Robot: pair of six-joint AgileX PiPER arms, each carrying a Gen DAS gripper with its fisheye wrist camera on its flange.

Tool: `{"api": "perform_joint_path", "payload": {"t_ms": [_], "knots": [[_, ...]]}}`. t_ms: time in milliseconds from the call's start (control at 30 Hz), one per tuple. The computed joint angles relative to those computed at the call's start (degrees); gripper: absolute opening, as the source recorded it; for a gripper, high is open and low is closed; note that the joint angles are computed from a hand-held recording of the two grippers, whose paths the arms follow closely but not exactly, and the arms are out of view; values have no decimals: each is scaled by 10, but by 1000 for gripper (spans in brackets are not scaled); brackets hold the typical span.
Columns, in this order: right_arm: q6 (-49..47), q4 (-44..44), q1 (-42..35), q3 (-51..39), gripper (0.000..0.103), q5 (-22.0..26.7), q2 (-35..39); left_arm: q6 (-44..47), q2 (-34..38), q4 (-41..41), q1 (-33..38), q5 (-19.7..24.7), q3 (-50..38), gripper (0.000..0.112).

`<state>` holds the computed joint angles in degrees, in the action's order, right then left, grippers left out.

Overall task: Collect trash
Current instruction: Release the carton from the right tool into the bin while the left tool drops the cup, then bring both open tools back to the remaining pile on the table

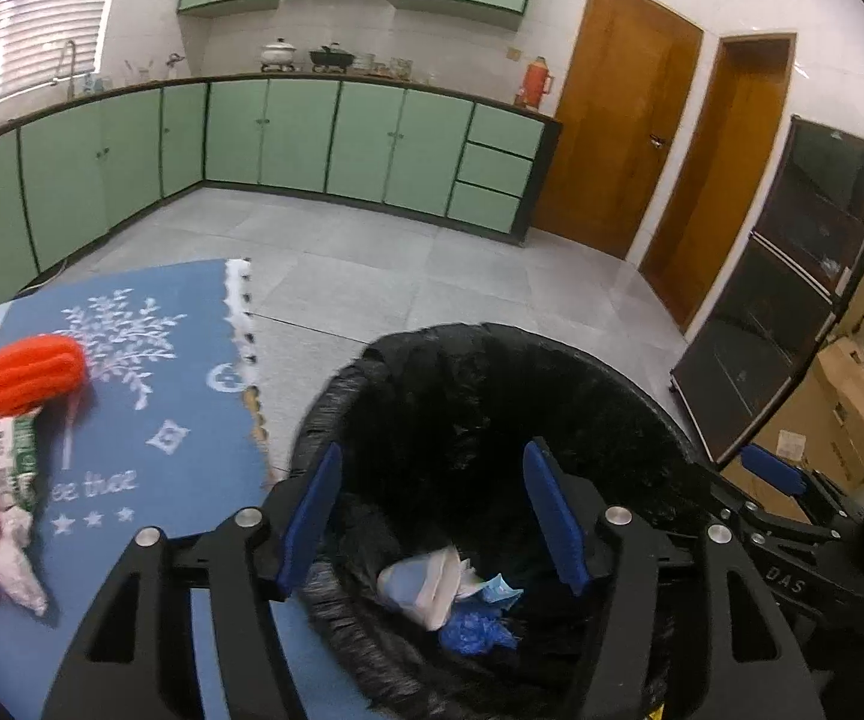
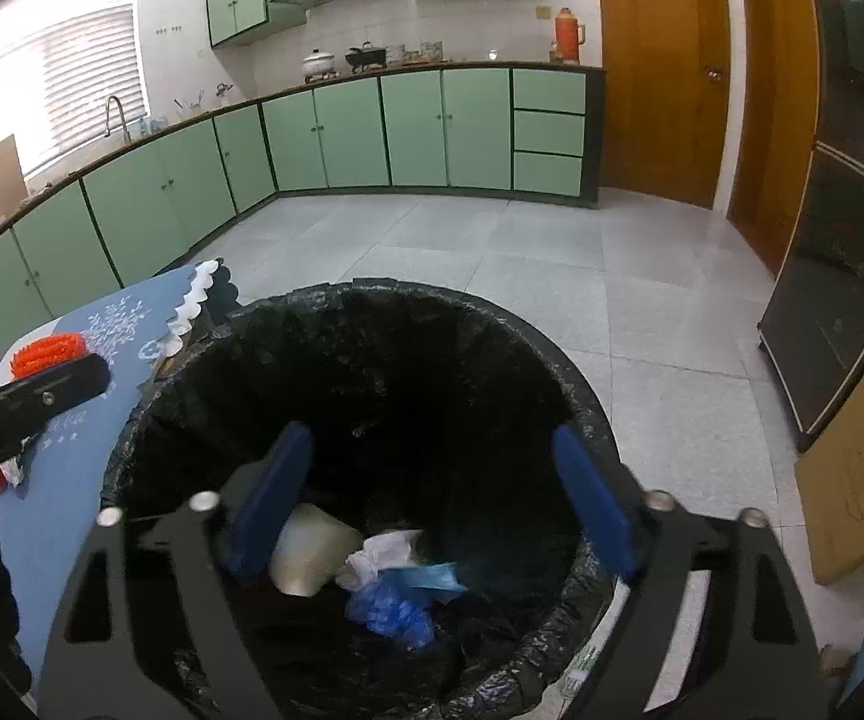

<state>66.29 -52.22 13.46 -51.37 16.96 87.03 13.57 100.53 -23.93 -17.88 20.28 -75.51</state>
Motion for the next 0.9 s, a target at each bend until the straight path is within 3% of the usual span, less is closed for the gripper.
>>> {"api": "perform_joint_path", "payload": {"t_ms": [100, 267, 433, 667, 900], "knots": [[14, -4, 20, -7, 90, 10, -2, -8, -33, 10, 20, -12, 34, 63], [3, 20, 75, -50, 91, 27, 14, -80, -100, 109, 65, -42, 101, 64], [-6, 38, 142, -106, 91, 35, 46, -74, -161, 131, 142, -57, 156, 65], [-74, 100, 220, -222, 91, 38, 123, 25, -211, 75, 279, -64, 207, 65], [-207, 211, 286, -384, 91, 54, 232, 213, -194, -75, 413, -70, 221, 65]]}}
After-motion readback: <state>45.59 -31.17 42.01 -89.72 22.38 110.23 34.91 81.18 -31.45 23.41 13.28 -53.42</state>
